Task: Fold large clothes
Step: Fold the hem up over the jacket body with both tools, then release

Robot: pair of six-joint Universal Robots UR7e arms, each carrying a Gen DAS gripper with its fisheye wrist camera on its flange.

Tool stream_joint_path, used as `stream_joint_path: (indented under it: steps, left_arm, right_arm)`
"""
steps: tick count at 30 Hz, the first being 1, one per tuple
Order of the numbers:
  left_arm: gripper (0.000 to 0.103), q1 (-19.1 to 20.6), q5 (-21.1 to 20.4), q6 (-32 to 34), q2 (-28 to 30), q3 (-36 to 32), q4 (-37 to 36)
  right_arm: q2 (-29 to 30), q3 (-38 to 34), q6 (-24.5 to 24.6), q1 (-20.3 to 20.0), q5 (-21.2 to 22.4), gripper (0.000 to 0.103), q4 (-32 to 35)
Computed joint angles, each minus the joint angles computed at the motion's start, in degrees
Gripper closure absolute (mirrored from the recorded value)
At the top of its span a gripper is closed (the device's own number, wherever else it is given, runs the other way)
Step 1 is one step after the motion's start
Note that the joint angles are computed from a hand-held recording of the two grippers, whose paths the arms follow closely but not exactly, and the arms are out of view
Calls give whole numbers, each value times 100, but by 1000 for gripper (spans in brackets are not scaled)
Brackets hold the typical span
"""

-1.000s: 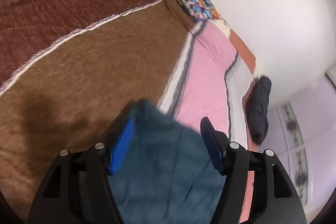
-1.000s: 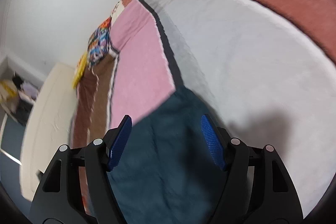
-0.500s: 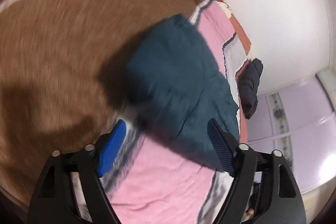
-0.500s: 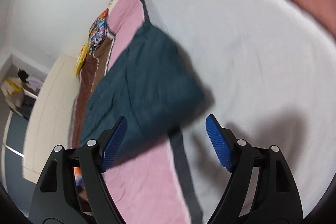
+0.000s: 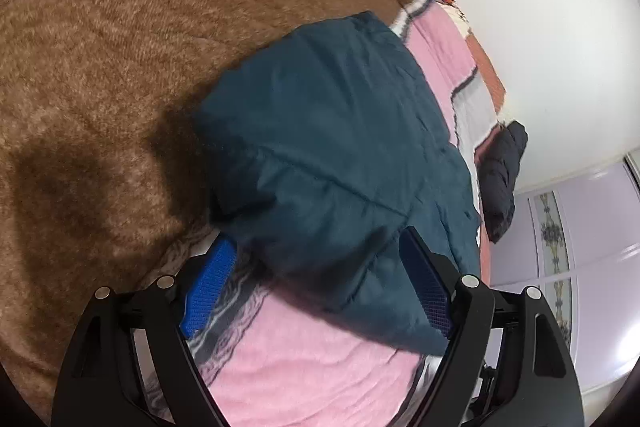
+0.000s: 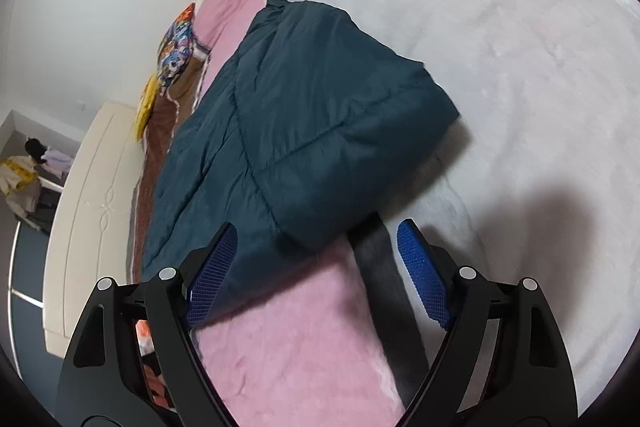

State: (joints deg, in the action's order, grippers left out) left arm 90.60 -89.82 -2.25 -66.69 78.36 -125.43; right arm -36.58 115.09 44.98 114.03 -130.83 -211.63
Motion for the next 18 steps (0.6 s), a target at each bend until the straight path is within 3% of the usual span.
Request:
stream_joint_path:
  steps: [7, 12, 14, 16, 18]
  left_arm:
    - [24, -10, 56, -273, 274, -166, -180]
    - [22, -21, 63, -382, 495, -324, -326]
    - [24, -36, 53, -435, 549, -362, -371]
    - [38, -74, 119, -390, 565, -402, -379]
    - [63, -129, 137, -215, 537, -420, -358]
  right_arm:
    - [131, -188, 178, -177, -113, 21, -4]
    - [248, -352, 7, -268, -194, 21, -171]
    - [260, -426, -105, -283, -251, 29, -95]
    - [218, -423, -108, -306, -196, 49, -55]
    - [155, -388, -83, -267, -226, 64, -39]
